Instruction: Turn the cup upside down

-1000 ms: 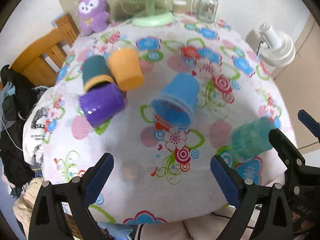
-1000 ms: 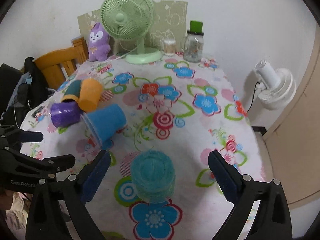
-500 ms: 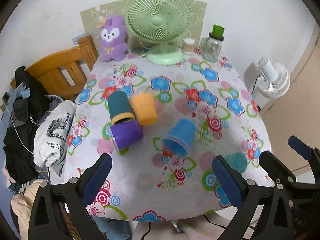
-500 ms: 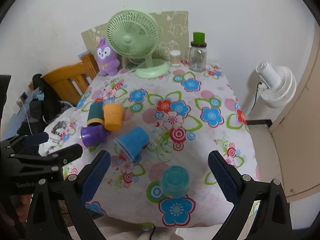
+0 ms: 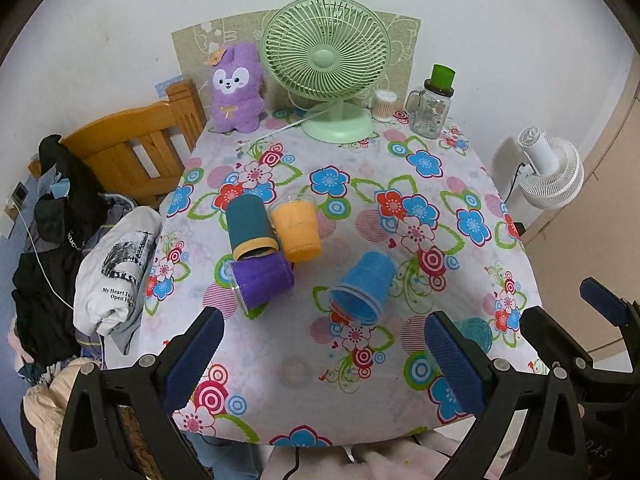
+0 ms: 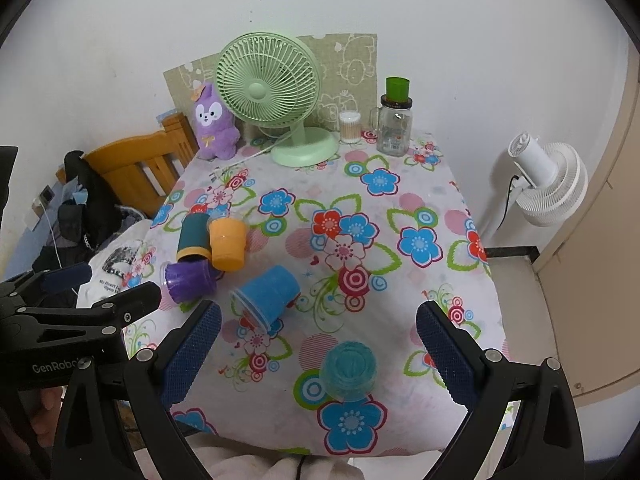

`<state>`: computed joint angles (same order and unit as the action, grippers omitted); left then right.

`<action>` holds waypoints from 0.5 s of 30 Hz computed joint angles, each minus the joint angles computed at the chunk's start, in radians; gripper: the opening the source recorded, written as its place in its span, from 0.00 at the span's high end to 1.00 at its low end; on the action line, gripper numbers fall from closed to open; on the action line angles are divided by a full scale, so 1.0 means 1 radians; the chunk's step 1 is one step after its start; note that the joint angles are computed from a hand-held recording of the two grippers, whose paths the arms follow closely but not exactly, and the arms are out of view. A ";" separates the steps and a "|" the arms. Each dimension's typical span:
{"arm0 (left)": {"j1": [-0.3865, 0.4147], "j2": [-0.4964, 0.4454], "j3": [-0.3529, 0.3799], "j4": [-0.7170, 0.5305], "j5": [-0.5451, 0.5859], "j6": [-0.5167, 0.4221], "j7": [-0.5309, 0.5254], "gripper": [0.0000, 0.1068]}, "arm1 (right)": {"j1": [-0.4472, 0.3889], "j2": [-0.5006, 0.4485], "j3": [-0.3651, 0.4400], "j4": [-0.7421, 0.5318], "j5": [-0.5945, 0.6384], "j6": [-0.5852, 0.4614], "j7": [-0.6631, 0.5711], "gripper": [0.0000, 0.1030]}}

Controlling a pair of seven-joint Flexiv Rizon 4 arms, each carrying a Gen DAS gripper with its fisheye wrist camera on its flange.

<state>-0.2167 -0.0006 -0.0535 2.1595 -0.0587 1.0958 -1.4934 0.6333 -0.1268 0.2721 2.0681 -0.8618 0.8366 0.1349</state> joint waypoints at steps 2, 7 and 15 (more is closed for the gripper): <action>0.000 0.001 0.000 0.002 -0.002 0.002 0.000 0.05 | 0.000 -0.001 0.001 -0.002 0.005 -0.001 0.000 0.04; 0.000 0.001 0.000 0.003 -0.006 0.002 0.003 0.05 | 0.001 0.002 0.003 -0.002 0.014 -0.009 -0.009 0.04; -0.002 0.004 -0.001 0.012 -0.012 0.008 0.001 0.05 | 0.003 0.004 0.006 -0.002 0.020 -0.016 -0.013 0.04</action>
<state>-0.2189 0.0038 -0.0545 2.1714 -0.0703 1.1040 -1.4924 0.6365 -0.1227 0.2779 2.0664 -0.8420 0.8204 0.1221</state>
